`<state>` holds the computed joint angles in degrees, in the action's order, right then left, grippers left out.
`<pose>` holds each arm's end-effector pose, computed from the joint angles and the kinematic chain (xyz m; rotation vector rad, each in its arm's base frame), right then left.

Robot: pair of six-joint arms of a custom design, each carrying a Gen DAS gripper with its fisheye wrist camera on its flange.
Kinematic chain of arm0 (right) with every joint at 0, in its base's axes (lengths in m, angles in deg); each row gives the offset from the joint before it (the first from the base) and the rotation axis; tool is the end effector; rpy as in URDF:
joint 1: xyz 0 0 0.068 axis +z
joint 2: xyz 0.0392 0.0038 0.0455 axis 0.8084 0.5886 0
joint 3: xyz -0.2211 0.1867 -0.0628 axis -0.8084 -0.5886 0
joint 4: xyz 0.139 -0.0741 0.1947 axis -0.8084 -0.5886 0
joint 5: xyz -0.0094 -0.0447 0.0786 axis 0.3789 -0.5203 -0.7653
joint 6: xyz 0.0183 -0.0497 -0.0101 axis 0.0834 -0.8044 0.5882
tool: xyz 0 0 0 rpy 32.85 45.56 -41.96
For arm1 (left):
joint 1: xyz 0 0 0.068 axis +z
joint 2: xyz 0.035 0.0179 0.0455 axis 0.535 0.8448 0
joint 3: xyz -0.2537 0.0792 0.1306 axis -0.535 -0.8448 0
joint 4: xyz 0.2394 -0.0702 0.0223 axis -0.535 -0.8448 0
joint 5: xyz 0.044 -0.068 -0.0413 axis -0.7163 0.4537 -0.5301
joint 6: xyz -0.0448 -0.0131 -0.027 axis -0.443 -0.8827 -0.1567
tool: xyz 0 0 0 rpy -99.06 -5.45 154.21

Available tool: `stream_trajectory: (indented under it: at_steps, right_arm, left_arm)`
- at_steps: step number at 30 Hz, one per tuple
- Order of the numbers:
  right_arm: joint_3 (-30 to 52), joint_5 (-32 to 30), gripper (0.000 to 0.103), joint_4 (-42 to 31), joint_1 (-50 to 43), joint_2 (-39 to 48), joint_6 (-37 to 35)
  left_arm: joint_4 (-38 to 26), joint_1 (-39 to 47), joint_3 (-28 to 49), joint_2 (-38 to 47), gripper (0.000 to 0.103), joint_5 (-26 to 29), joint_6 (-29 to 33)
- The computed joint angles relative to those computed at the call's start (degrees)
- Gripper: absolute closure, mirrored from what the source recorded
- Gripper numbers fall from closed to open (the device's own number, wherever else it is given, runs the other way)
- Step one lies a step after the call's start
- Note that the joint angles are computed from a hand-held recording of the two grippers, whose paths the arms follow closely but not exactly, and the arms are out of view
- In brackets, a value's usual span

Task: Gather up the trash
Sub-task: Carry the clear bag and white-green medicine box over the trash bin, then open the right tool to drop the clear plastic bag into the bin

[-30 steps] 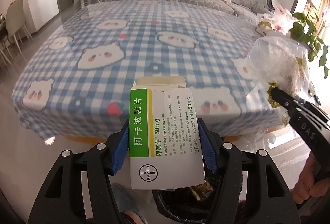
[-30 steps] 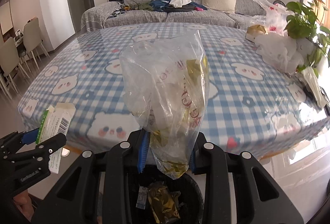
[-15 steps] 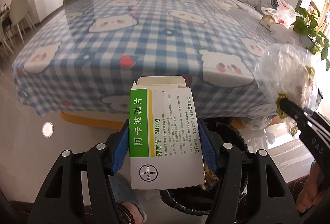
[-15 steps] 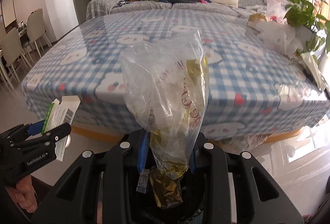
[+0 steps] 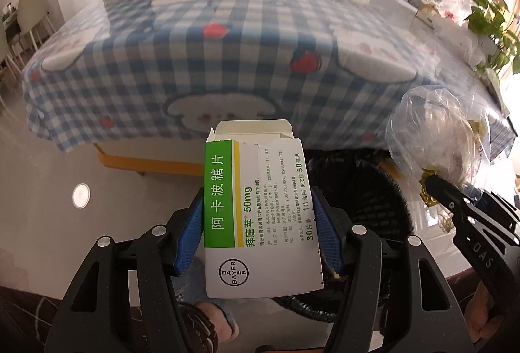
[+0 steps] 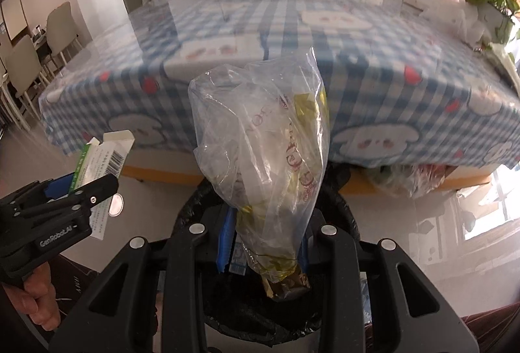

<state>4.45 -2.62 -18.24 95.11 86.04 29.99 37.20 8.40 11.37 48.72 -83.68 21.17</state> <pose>0.1630 0.1252 0.1853 0.0832 2.5063 0.0756 0.1937 -0.0832 0.1718 0.1333 2.5866 -0.1656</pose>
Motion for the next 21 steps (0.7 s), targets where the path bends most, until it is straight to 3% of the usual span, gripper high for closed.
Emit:
stream_trajectory:
  at_steps: [14, 17, 21]
  right_arm:
    - [-2.88, -1.86, 0.073, 6.69, -0.37, 6.91, 0.17]
    - [-2.48, -1.52, 0.067, 6.59, 0.26, 7.38, 0.40]
    - [-2.11, -0.56, 0.047, 5.64, 0.97, 6.46, 0.42]
  left_arm:
    - [4.18, -0.53, -2.78, 5.01, 0.043, -1.38, -1.26]
    - [4.29, -1.44, -2.82, 5.10, 0.042, -1.62, -1.59]
    - [4.25, -2.08, -2.43, 5.21, 0.042, -1.44, -1.97]
